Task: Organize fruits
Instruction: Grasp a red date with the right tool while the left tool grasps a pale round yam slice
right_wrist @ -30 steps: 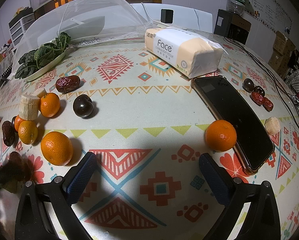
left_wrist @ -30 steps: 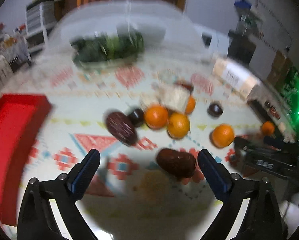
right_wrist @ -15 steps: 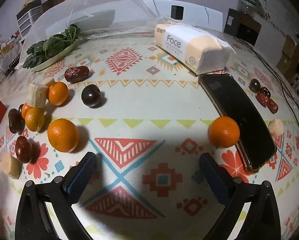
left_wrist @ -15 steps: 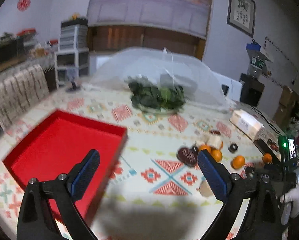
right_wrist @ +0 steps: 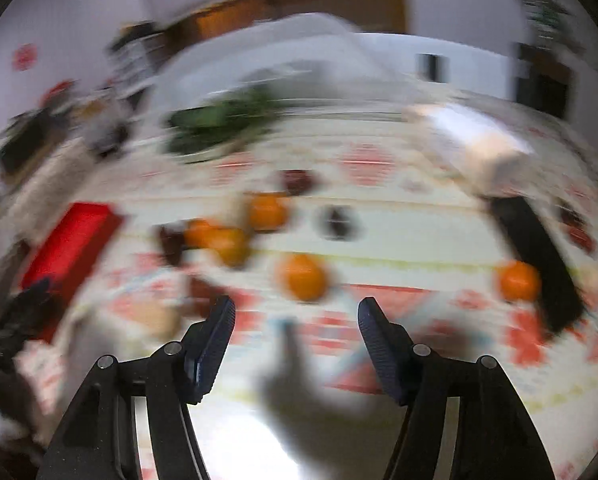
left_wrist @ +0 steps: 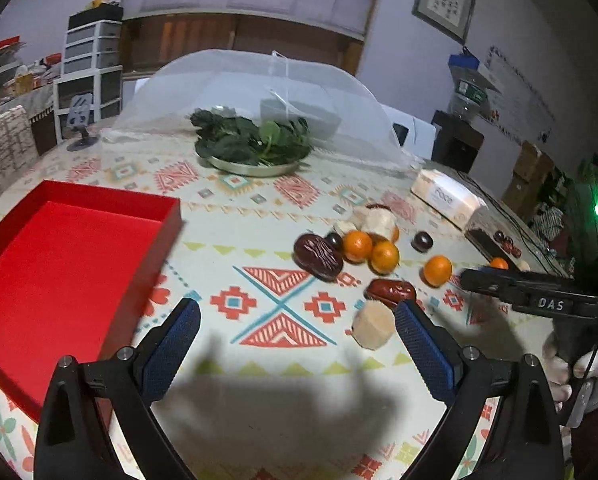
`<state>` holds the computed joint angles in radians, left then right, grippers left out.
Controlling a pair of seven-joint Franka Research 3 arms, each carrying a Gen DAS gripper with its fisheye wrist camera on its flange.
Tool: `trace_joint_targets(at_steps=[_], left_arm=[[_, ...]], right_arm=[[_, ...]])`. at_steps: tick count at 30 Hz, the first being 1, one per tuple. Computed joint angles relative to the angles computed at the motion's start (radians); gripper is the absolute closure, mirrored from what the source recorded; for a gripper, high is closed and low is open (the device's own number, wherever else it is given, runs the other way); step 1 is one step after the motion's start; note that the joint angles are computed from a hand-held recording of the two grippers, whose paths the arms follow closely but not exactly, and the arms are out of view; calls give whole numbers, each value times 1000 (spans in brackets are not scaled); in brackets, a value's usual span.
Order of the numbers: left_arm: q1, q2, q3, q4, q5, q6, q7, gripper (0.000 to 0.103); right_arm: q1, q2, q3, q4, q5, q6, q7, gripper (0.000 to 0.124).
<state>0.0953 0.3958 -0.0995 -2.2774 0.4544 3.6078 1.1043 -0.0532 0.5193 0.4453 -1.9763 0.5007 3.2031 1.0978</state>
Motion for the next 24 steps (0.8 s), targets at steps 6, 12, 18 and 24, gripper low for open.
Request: trace_joint_targets(at_steps=[6,12,18,24], left_arm=[[105,-8,-62,-2,146,-15,-96,10],[150,12,-103,39,273,-59,-161,10],[169,57,-174,111,348,-150,-171,10],[265,154,-356,221,332,-331,-114,10]], right_arm=[[129,101,-92,148,-142,-111,25,81],[169,163,-113,237,-34,-179,-85,86],[80,162,-10,215,88,-175,-205,90],[-16,123,85,145,221,-106,-308,90]])
